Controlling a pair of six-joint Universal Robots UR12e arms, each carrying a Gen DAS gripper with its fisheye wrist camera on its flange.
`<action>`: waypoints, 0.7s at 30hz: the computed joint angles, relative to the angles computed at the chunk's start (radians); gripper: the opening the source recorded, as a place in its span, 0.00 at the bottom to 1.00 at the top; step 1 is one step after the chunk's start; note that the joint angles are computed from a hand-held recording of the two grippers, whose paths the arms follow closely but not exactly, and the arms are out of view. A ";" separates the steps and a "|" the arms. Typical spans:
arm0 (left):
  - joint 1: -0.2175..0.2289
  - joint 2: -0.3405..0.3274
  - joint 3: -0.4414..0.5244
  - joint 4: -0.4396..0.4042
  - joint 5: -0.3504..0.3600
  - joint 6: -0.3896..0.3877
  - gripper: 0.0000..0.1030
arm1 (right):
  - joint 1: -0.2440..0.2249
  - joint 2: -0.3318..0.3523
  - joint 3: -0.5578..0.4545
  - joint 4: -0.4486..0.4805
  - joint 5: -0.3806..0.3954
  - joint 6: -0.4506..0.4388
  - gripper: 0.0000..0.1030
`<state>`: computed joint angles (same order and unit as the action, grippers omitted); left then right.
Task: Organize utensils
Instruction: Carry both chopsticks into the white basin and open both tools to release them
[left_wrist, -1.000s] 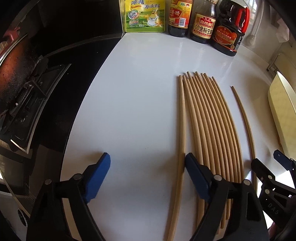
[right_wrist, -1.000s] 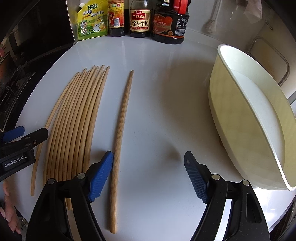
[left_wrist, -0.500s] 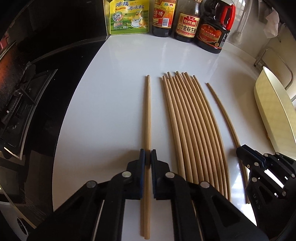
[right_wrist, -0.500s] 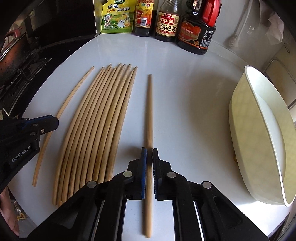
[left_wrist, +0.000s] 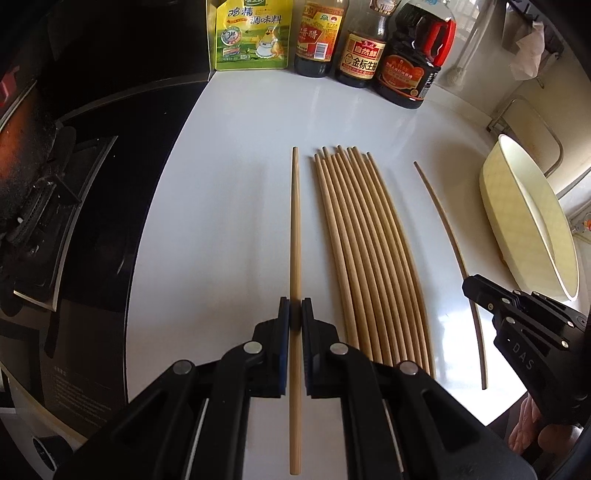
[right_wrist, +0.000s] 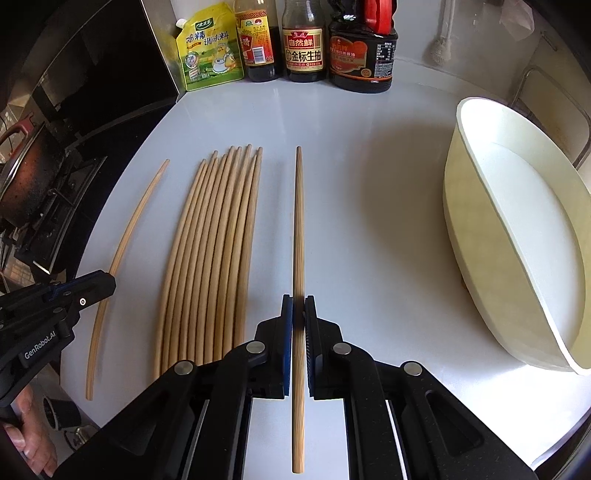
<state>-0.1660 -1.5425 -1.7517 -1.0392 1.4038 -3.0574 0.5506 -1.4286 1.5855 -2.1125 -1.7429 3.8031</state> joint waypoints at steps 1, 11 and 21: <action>0.002 0.002 0.006 -0.004 -0.008 0.011 0.07 | 0.000 -0.003 -0.001 -0.005 0.002 0.007 0.06; -0.034 -0.017 0.098 -0.007 -0.060 0.097 0.07 | -0.013 -0.070 0.018 -0.066 -0.032 0.095 0.06; -0.166 -0.107 0.228 0.029 -0.158 0.101 0.07 | -0.114 -0.212 0.123 -0.059 -0.109 0.133 0.06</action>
<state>-0.3317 -1.6499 -1.5238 -1.0105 1.2461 -2.9568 0.4363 -1.6401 1.7083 -2.1719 -1.8521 3.9358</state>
